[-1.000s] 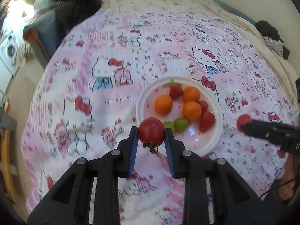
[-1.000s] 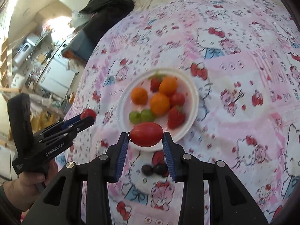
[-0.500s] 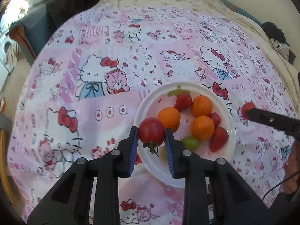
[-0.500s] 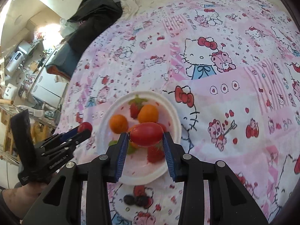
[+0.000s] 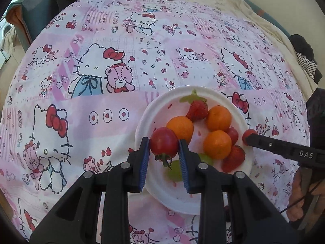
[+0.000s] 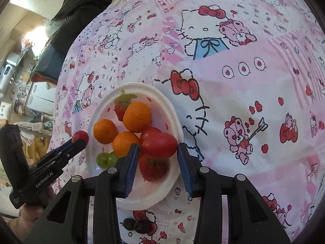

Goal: Organize fruits
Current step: 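Lower both tomatoes onto the plate and open both tools, then withdraw both tools toward the dark grapes beside the plate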

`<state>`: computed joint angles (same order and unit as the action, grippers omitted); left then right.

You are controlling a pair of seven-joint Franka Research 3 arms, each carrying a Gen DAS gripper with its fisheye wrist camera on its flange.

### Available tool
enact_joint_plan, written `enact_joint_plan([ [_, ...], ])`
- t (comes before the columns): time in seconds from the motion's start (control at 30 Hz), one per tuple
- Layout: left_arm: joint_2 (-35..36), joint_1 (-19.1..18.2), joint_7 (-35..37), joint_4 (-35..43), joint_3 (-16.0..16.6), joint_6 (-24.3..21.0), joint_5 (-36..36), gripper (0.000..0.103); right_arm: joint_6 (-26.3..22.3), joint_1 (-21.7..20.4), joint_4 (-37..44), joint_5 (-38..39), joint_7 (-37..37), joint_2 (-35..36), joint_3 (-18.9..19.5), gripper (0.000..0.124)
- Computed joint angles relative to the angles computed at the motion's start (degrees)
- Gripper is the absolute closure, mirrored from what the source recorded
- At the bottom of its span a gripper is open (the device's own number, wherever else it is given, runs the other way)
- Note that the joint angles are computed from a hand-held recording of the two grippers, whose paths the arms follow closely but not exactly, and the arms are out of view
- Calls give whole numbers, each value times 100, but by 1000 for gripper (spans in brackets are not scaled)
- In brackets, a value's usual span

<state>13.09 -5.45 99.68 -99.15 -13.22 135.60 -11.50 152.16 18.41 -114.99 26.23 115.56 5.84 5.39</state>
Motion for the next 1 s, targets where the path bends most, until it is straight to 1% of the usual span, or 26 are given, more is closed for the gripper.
enact_joint_plan([
  [0.1,15,1,-8,18,4,-88,16,78,-35,-11,20,98,-25,5,5,81],
  [0.13,25,-3,-37,31,11,-121,37,78,-32,-17,25,170,-86,7,18,79],
  [0.2,22,4,-49,23,8,-122,20,78,-47,-24,52,280,-192,12,33,72],
  [0.27,25,30,6,40,-12,-172,-74,77,-16,-5,47,259,-182,-14,30,60],
  [0.3,32,40,41,57,-21,-213,-117,72,-6,10,64,179,-127,-7,20,56],
  [0.33,27,40,55,57,-22,-232,-129,57,24,29,62,69,-53,-17,7,54],
  [0.37,-13,17,11,-2,-4,-152,-66,49,56,38,61,7,-15,-25,1,54],
  [0.4,-79,-5,-30,-105,13,6,-2,38,64,35,70,18,-18,-26,4,54],
  [0.43,-107,-12,-31,-150,18,99,21,35,81,26,63,81,-57,-37,13,54],
  [0.57,-110,1,-6,-95,30,85,23,35,175,30,16,73,-21,-85,9,54],
  [0.67,-144,10,-132,-109,65,245,37,35,236,28,-12,95,-33,-122,11,54],
  [0.77,-207,-46,-484,-184,151,540,393,35,266,34,-55,-54,88,-178,-13,54],
  [0.83,-251,-6,-515,-222,150,662,398,35,304,44,-85,-127,171,-224,-11,54],
  [0.9,-317,33,-555,-283,156,743,376,35,340,66,-159,-304,331,-313,-14,54],
  [1.0,-397,76,-617,-337,166,714,317,35,393,85,-288,-397,466,-464,6,54],
])
